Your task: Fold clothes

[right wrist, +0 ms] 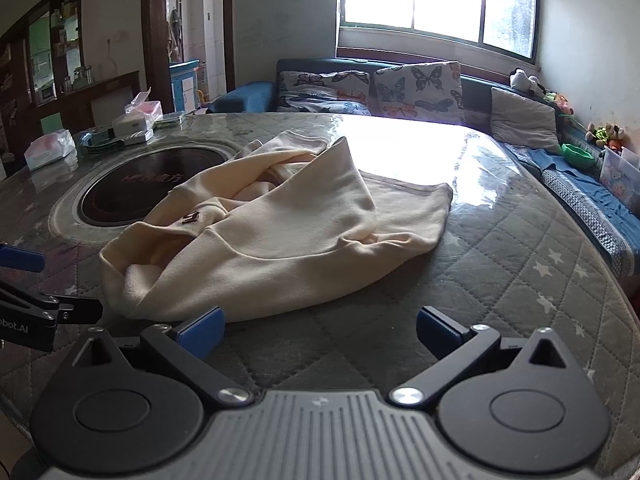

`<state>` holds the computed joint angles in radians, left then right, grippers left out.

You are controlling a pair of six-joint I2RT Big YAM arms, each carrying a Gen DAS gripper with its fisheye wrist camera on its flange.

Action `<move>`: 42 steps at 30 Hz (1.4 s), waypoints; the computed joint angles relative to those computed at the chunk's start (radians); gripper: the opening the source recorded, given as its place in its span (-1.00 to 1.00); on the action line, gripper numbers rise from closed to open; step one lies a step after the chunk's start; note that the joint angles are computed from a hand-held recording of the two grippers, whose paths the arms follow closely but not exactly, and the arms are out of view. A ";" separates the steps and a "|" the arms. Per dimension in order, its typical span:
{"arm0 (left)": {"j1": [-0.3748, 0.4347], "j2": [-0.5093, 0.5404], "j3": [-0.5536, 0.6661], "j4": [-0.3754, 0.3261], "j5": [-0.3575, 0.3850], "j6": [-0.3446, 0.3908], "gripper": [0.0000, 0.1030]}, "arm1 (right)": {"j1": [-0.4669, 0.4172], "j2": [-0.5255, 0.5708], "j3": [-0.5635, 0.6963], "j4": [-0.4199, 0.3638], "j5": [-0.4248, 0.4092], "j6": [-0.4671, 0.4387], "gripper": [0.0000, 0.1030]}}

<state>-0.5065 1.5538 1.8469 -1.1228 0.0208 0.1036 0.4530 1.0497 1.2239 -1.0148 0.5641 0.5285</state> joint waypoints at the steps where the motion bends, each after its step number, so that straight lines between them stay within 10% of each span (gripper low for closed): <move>1: -0.001 0.001 0.002 -0.002 0.001 0.000 1.00 | 0.000 0.001 0.001 0.000 -0.002 -0.001 1.00; 42: -0.002 0.088 0.136 -0.082 -0.010 -0.009 1.00 | -0.051 0.059 0.045 0.011 -0.108 -0.065 0.92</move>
<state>-0.5085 1.6414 1.9833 -1.2045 0.0113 0.0942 0.4022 1.1083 1.2691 -1.0040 0.4557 0.4630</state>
